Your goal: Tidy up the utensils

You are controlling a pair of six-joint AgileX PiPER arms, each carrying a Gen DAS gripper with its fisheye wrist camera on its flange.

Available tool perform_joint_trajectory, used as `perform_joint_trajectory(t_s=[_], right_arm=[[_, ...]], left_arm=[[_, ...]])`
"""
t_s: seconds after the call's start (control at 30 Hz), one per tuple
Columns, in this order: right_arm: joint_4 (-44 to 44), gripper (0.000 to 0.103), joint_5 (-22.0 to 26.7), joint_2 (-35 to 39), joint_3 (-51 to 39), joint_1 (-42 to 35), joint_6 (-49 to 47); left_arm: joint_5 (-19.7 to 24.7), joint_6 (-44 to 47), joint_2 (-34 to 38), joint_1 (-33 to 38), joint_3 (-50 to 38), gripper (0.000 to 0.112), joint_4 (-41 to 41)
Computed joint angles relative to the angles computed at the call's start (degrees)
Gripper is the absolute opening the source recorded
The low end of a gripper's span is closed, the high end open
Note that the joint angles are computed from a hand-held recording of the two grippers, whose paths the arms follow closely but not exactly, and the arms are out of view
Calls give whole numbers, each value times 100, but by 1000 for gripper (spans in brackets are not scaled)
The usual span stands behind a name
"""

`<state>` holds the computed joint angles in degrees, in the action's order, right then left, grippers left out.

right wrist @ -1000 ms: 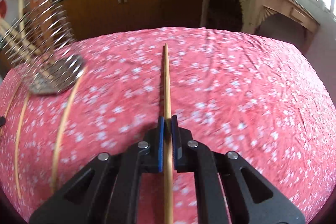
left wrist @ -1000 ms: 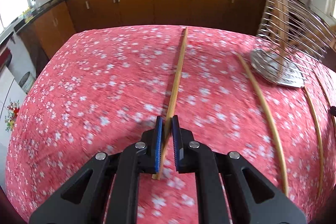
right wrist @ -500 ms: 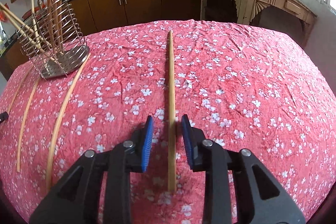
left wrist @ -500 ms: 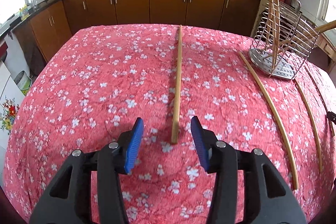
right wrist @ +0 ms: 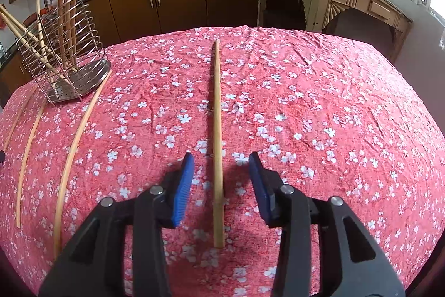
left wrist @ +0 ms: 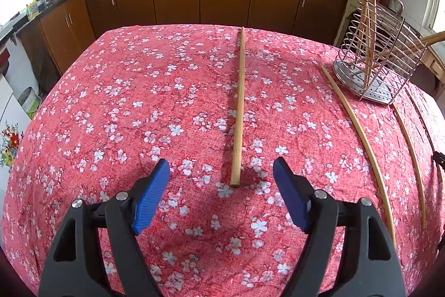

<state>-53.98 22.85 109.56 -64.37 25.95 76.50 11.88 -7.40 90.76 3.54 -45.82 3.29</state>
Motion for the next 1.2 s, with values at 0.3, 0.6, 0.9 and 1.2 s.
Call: perform_joint_trajectory(t_s=[0.3, 0.6, 0.9, 1.2], right_arm=[[15, 42, -10, 4, -6, -11, 1], [-186, 41, -35, -127, 223, 112, 261], [-506, 28, -208, -513, 799, 257, 744], [-463, 23, -225, -648, 941, 256, 729]], left_arm=[[84, -931, 86, -145, -67, 78, 973], [10, -1121, -7, -273, 77, 63, 1332], [-124, -65, -266, -287, 384, 51, 517], [-119, 822, -471, -193, 558, 43, -292]])
